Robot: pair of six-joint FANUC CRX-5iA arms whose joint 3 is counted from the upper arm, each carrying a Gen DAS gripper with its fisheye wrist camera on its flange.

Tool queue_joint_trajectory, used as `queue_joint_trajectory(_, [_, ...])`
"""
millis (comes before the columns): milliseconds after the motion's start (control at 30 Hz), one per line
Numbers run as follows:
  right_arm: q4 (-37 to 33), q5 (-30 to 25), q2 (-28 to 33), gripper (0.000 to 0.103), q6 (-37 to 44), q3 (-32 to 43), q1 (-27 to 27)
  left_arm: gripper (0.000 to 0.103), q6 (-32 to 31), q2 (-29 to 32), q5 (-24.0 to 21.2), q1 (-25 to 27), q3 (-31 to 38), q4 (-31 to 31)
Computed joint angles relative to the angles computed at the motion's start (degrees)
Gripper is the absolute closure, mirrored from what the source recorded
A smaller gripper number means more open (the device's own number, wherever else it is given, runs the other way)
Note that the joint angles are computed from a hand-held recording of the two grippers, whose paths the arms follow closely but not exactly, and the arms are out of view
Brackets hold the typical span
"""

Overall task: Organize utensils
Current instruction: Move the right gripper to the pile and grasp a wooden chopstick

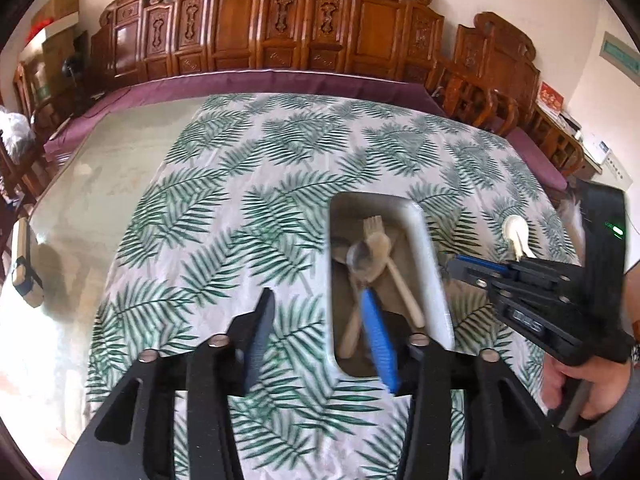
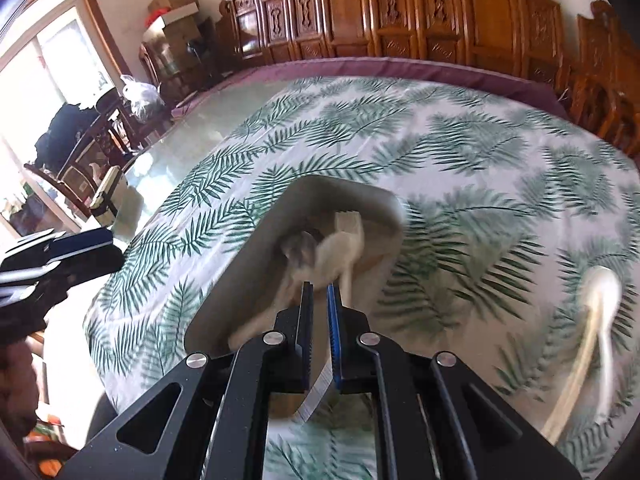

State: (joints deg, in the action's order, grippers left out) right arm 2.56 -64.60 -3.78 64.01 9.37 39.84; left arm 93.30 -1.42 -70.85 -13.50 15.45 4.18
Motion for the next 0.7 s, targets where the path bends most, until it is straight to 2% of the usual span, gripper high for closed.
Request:
queue_joint_trajectory(100, [1.7,-0.8,-5.1,0.093,-0.6,-3.9,-0.8,0.041,1.0,0.7,0.5,-2.4,0.8,-0.2])
queue_joint_trajectory(167, [2.8,-1.5,-7.9,0.093,-0.9,-6.1,-1.7,0.037,1.7,1.5,0.6,-4.1,1.5,-0.3])
queue_joint_trajectory(333, [6.2,-3.7,-13.4,0.093,-1.5,-10.6,-4.0,0.033,2.8,3.7,1.0,-7.9,3.4,-0.4])
queue_joint_trajectory(400, [6.6,-4.4,-15.3,0.082,-1.6,-12.2,-5.8,0.033,3.2,5.0,1.0,-9.5,4.4,-0.4])
queue_joint_trajectory(700, [5.2,-6.5,-18.3,0.082,-1.5,-16.2,-11.8,0.033,3.2,9.4,0.2,-14.1,8.1,-0.6])
